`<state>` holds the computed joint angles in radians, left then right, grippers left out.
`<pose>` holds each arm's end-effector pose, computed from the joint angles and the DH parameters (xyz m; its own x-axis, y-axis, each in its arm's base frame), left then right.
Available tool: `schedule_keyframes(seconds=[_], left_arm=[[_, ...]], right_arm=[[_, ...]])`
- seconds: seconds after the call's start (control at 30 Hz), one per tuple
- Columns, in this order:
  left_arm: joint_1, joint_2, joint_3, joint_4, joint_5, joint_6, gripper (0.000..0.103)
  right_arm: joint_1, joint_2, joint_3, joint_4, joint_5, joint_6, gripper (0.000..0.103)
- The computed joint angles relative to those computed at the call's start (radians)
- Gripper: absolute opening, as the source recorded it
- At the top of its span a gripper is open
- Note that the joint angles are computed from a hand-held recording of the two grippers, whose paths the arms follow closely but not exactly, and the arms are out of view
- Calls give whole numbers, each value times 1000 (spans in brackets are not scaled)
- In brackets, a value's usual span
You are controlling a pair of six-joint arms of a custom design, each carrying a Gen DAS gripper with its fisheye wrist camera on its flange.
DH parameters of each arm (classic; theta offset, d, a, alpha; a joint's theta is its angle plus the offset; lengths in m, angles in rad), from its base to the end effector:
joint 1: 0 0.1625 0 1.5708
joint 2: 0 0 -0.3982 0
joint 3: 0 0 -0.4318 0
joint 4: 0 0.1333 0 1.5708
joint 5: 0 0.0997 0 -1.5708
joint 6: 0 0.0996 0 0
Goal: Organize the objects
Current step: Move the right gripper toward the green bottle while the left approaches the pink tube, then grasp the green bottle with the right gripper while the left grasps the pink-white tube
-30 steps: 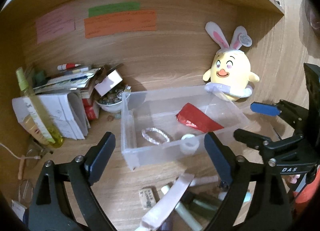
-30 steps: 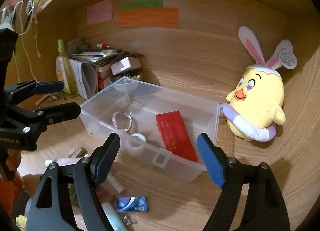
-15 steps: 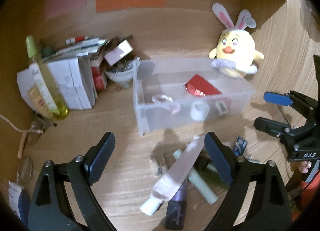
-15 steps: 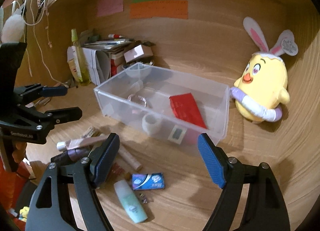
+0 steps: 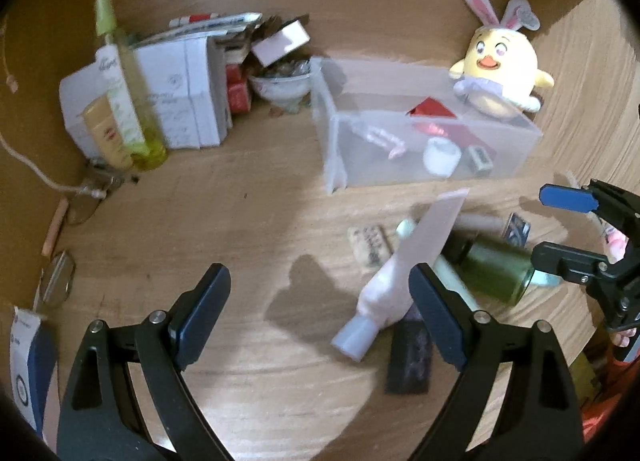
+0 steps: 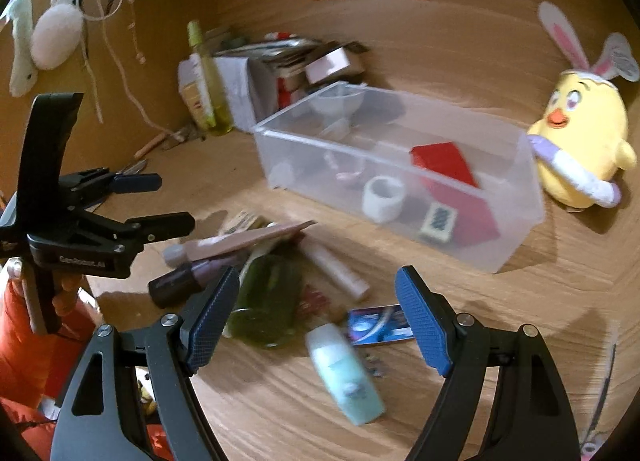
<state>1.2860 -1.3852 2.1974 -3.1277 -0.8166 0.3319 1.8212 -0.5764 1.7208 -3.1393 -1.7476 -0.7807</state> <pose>0.0549 -0.5298 0.2547 -0.7172 0.0025 -0.6968 0.4657 0.7456 -0.4767 0.2717 -0.5949 -0.0619 -0.5313 -0.7449 0.4035 -0.8443 0.5050 -0.1795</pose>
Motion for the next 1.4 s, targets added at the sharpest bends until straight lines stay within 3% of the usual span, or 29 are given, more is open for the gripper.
schedule_keyframes(seconds=[0.5, 0.9, 1.1, 1.3, 1.4], left_arm=[[34, -7, 8, 50, -66, -44, 92], [48, -7, -1, 81, -58, -59, 89], [44, 21, -21, 101, -71, -41, 73], [36, 50, -28, 72, -67, 2, 36], [38, 46, -21, 61, -85, 6, 34]], right_arm=[[2, 61, -48, 75, -20, 48, 77], [2, 73, -62, 93, -23, 31, 39], [2, 72, -56, 67, -25, 24, 38], [-1, 58, -37, 40, -17, 15, 38], [-3, 54, -33, 30, -12, 13, 38]])
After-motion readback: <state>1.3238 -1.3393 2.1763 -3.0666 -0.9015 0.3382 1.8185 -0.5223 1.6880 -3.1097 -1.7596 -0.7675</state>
